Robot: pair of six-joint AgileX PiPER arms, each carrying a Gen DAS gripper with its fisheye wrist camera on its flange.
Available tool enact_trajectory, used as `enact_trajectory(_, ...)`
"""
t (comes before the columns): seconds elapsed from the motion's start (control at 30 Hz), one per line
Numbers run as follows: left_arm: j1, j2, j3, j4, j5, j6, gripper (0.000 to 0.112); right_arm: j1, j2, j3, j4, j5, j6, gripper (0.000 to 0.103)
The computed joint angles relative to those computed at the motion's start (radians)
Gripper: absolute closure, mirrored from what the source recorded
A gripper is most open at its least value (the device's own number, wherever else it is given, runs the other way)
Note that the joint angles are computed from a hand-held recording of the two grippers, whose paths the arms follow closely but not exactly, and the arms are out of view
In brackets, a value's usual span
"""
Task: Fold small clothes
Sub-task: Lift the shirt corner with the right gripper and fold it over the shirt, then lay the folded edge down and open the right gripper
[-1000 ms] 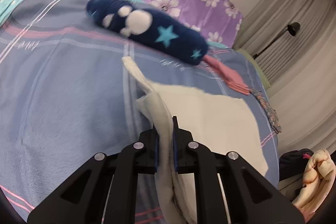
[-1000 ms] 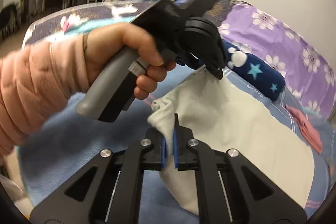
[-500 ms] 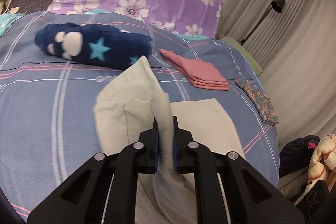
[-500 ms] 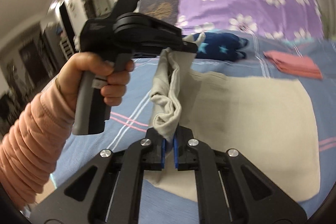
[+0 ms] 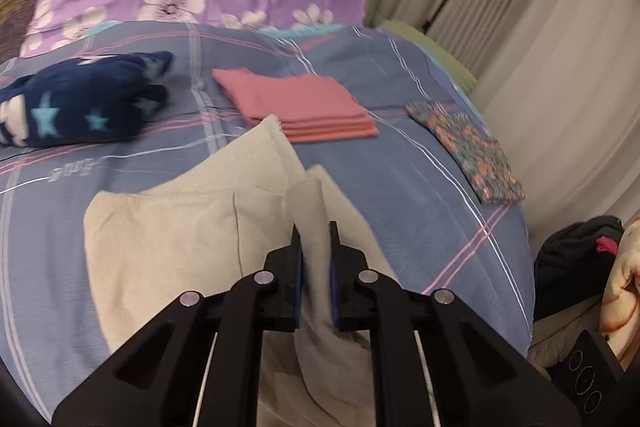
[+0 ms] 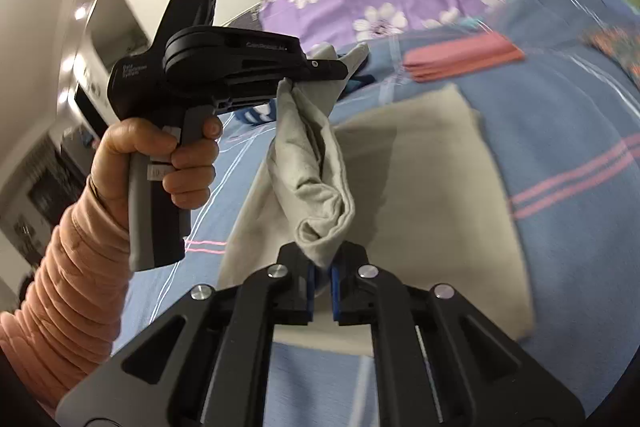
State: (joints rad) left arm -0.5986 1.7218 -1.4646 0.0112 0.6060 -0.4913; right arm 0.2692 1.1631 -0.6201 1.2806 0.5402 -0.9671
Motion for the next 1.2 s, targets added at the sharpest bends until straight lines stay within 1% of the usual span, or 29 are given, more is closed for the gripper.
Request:
enact_trajectory(0.1, -0.041, 0.097, -0.112, 0.039, 0.052, -0.025, 0.102, -0.102, 0.003, 0.034, 0.029, 0.053, -0.047, 0.098)
enact_trajectory(0.17, -0.06, 0.158, -0.182, 0.049, 0.086, -0.032, 0.102, -0.18, 0.018, 0.05, 0.045, 0.109, -0.08, 0.098)
enact_trajectory(0.27, -0.089, 0.254, -0.288, 0.08, 0.15, -0.046, 0.102, -0.235, 0.04, 0.066, 0.064, 0.156, -0.114, 0.098)
enact_trajectory(0.43, -0.107, 0.358, -0.383, 0.118, 0.203, -0.062, 0.1, -0.299, 0.096, 0.082, 0.079, 0.206, -0.159, 0.098)
enact_trajectory(0.47, -0.115, 0.365, -0.38, 0.133, 0.195, -0.074, 0.096, -0.31, 0.113, 0.082, 0.077, 0.222, -0.162, 0.097)
enact_trajectory(0.5, -0.124, 0.366, -0.376, 0.148, 0.189, -0.086, 0.086, -0.32, 0.128, 0.083, 0.074, 0.238, -0.165, 0.097)
enact_trajectory(0.53, -0.134, 0.365, -0.372, 0.156, 0.185, -0.09, 0.081, -0.33, 0.137, 0.086, 0.072, 0.252, -0.168, 0.097)
enact_trajectory(0.57, -0.142, 0.36, -0.366, 0.153, 0.185, -0.082, 0.07, -0.334, 0.142, 0.089, 0.072, 0.261, -0.171, 0.097)
enact_trajectory(0.6, -0.156, 0.347, -0.352, 0.159, 0.187, -0.079, 0.065, -0.344, 0.155, 0.088, 0.074, 0.273, -0.181, 0.097)
enact_trajectory(0.67, -0.181, 0.306, -0.304, 0.173, 0.17, -0.064, 0.06, -0.362, 0.156, 0.097, 0.071, 0.301, -0.181, 0.096)
enact_trajectory(0.7, -0.2, 0.27, -0.262, 0.2, 0.155, -0.072, 0.053, -0.373, 0.157, 0.1, 0.07, 0.315, -0.184, 0.096)
enact_trajectory(0.77, -0.237, 0.194, -0.167, 0.286, 0.132, -0.123, 0.049, -0.388, 0.154, 0.098, 0.058, 0.328, -0.179, 0.09)
enact_trajectory(0.83, -0.286, 0.089, -0.03, 0.417, 0.118, -0.224, 0.044, -0.4, 0.142, 0.101, 0.043, 0.341, -0.174, 0.089)
enact_trajectory(0.9, -0.334, -0.005, 0.096, 0.533, 0.115, -0.334, 0.042, -0.417, 0.129, 0.107, 0.03, 0.361, -0.172, 0.085)
enact_trajectory(0.97, -0.375, -0.088, 0.211, 0.618, 0.128, -0.429, 0.041, -0.431, 0.133, 0.101, 0.021, 0.392, -0.167, 0.078)
enact_trajectory(1.0, -0.405, -0.136, 0.285, 0.668, 0.143, -0.5, 0.039, -0.432, 0.135, 0.096, 0.015, 0.397, -0.16, 0.077)
enact_trajectory(1.07, -0.449, -0.199, 0.385, 0.73, 0.174, -0.609, 0.038, -0.415, 0.13, 0.085, -0.003, 0.384, -0.135, 0.074)
enact_trajectory(1.13, -0.495, -0.258, 0.486, 0.773, 0.205, -0.73, 0.038, -0.377, 0.108, 0.072, -0.032, 0.342, -0.087, 0.074)
enact_trajectory(1.17, -0.507, -0.276, 0.517, 0.781, 0.211, -0.766, 0.038, -0.358, 0.109, 0.064, -0.041, 0.316, -0.07, 0.078)
enact_trajectory(1.2, -0.519, -0.298, 0.559, 0.787, 0.215, -0.811, 0.038, -0.327, 0.108, 0.052, -0.062, 0.268, -0.029, 0.085)
